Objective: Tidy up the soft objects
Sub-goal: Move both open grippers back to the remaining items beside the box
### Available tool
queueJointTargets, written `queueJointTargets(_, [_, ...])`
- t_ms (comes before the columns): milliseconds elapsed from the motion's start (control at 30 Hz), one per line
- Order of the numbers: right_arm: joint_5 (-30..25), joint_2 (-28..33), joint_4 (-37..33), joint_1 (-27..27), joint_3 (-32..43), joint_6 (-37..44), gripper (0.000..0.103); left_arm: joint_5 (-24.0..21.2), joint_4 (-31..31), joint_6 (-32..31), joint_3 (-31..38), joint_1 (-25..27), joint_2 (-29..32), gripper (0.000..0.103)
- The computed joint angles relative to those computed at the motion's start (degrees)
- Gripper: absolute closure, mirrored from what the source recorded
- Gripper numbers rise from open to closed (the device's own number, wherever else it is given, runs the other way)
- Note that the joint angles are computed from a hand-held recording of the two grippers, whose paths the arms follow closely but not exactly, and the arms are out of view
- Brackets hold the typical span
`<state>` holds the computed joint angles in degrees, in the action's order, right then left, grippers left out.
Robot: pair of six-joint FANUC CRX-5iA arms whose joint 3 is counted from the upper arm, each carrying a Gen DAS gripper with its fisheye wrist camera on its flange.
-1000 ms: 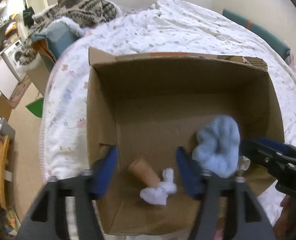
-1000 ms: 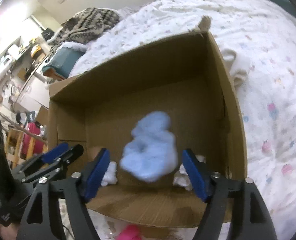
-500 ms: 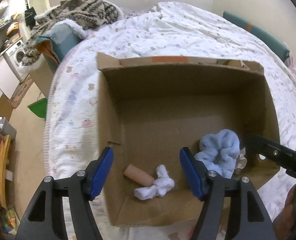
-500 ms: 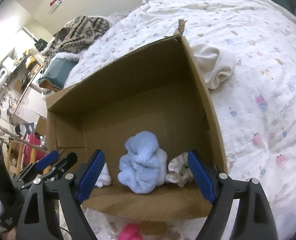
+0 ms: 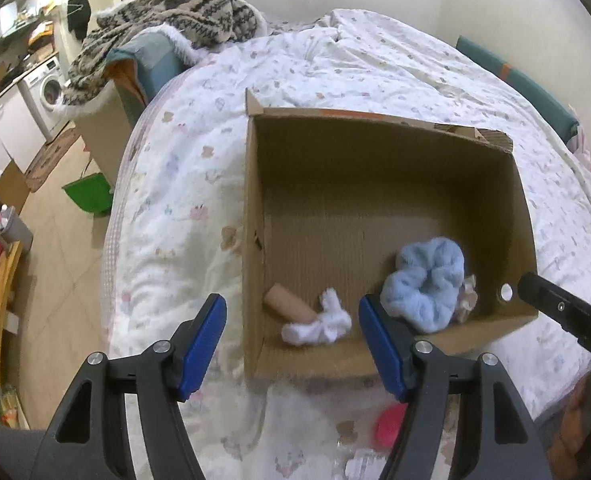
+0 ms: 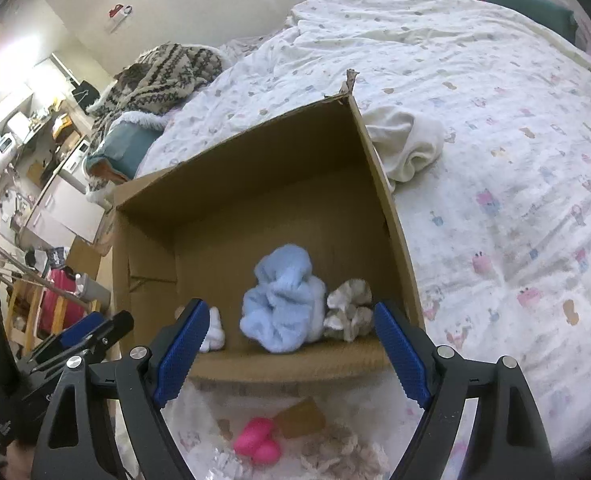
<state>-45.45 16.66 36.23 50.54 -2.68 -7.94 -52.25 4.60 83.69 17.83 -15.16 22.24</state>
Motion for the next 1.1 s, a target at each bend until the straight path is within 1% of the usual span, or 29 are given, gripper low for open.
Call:
queueJointTargets(100, [-0.98,-0.43,-0.41,1.09,-0.28,-0.55,0.013,0.60,1.39,0.45,-2.80,0.52,-1.91,0.037])
queueJointTargets(167, [-3.38,-0.22,0.66,2.28,0.10,-1.03,0.013,1.70,1.94,0.67,-4.89,0.64,-3.37,0.037])
queueJointTargets(300, [-2.84,-1.23,0.36,3.33,-0.98,-1.63,0.013,1.86,1.58,0.19,-7.18,0.33,-5.20,0.037])
queueJointTargets(433, [-3.70,-2.08,-1.26,4.40,-1.80,-2.47,0.013,1.39,1.96,0.38,-9.32,0.74,-6.65,0.037])
queueJointTargets(500, [-3.34,-2.82,-1.45,4.82,-2.82,-3.74,0.013,0.39,2.38,0.79,-10.01,1.16,-6.89,0.037])
queueJointTargets(600, [-2.59,-4.10,-2.86,5.26,-4.63,-5.87,0.013,-2.44,2.48,3.37,-10.58,1.98,-6.46,0.036])
queueJointTargets(700, [-1.09,-5.43,-4.46,5.19,-6.58,-7.93,0.013,-5.50,6.01,3.17,-11.74,3.38,-5.54,0.036])
queueJointTargets(767, [-1.60,-5.82,-5.13,5.24,-7.09,-8.27,0.013,-7.25,8.86,2.27,-13.01,4.11,-4.95,0.036])
queueJointTargets(833, [-2.71,-6.06,-6.33,5.27,-7.18,-7.63,0.013,-9.13,9.49,1.27,-13.13,3.64,-4.13,0.036])
queueJointTargets(933, [-2.96,-6.53,-9.13,4.96,-7.44,-6.19,0.013,-11.45,10.14,-1.15,-12.66,2.44,-2.77,0.036])
queueJointTargets(1000, [-3.85,-6.39,-11.95,4.68,-6.93,-4.52,0.013,-12.63,10.45,-3.06,-12.63,1.45,-1.93,0.036])
queueJointTargets(1100, [-5.23,-5.58,-17.20,3.98,-5.32,-0.48,0.013,-14.22,8.81,-4.37,-11.76,-0.28,-0.49,0.036])
